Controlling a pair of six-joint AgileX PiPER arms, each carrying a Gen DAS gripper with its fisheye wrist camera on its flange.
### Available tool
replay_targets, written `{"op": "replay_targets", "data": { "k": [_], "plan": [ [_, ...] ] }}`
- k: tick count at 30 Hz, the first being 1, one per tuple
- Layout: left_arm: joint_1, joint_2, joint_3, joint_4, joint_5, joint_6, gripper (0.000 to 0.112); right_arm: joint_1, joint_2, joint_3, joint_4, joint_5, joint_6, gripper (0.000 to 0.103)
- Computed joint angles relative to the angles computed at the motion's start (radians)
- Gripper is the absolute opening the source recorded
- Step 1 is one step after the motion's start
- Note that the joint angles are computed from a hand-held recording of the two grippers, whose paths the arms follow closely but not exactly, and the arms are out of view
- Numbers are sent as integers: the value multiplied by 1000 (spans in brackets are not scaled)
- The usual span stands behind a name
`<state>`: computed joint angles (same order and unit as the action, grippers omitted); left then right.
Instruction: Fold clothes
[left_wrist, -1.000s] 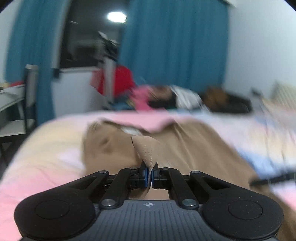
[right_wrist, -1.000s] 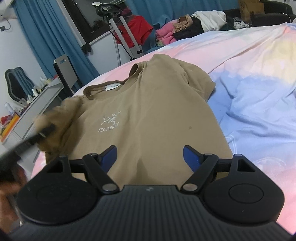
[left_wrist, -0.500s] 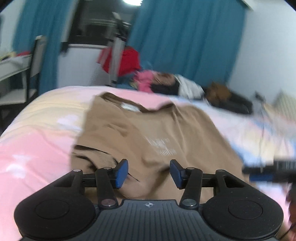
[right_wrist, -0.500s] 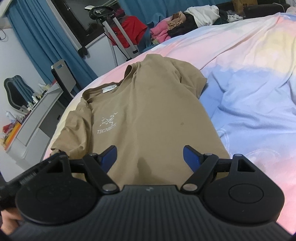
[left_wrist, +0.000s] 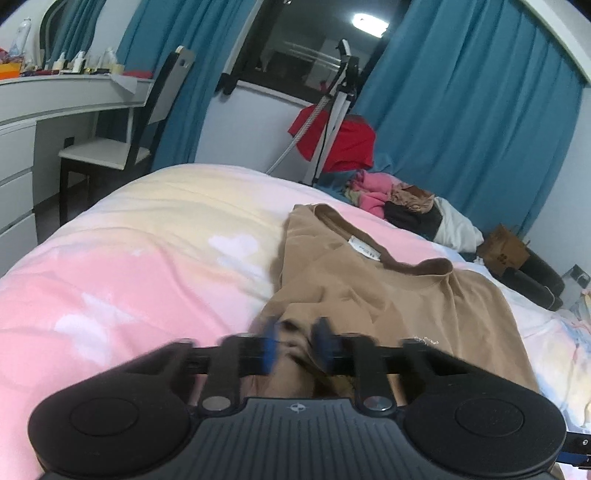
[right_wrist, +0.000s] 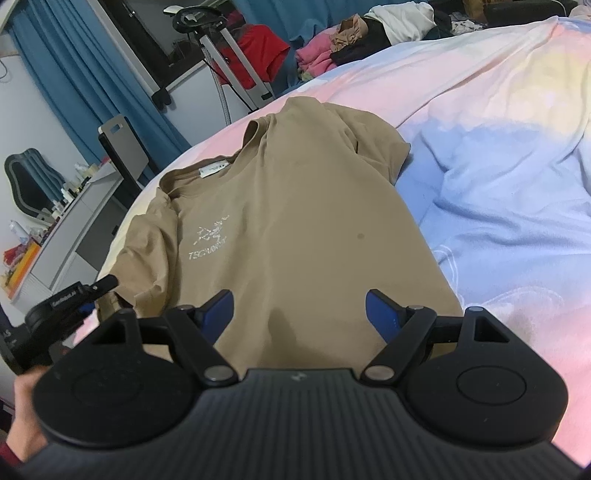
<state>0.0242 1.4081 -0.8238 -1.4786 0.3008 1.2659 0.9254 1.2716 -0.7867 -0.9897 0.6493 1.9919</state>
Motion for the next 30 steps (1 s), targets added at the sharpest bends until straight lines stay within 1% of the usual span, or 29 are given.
{"op": "replay_targets", "data": {
  "k": [2,4,5,7,9,10,12,13,18,20,21,23,24,25,26,27,28,30],
  "plan": [
    [32,-11,15,-123,33,115,7,0,13,-7,1,1,-7,80],
    [68,-24,12,-178,60,143,7,4,25,-16,0,12,-17,80],
    [87,-26,-1,-182,71,132,7,5,28,-18,-2,16,-20,80],
    [134,-20,-56,-103,97,53,7,6,35,-23,-2,25,-24,80],
    [191,9,-146,22,132,-67,6,0,39,-25,6,24,-30,80],
    [224,34,-202,74,166,-123,6,-1,42,-27,7,25,-32,80],
    [276,113,-364,246,250,-302,6,1,53,-33,4,30,-34,80],
    [283,150,-441,330,264,-387,6,0,59,-36,3,31,-36,80],
    [248,331,-803,818,279,-809,5,-37,107,-60,3,-3,-58,80],
    [215,412,-908,1018,270,-928,5,-48,131,-73,-8,-12,-67,80],
    [200,458,-967,1118,282,-975,6,-52,140,-77,-17,-16,-68,80],
    [169,558,-1085,1318,352,-1120,6,-58,157,-83,-45,-24,-61,80],
    [153,586,-1103,1399,365,-1198,7,-62,167,-86,-54,-27,-63,80],
    [144,594,-1087,1440,354,-1248,7,-64,177,-89,-62,-31,-66,80],
    [143,602,-1068,1456,338,-1273,7,-67,185,-92,-67,-35,-69,80],
    [141,610,-1052,1475,324,-1301,12,-70,189,-91,-70,-39,-71,80],
    [142,611,-1031,1484,305,-1316,15,-73,191,-91,-71,-44,-72,80],
    [156,577,-957,1439,249,-1254,17,-81,189,-87,-80,-55,-67,80]
  ]
}}
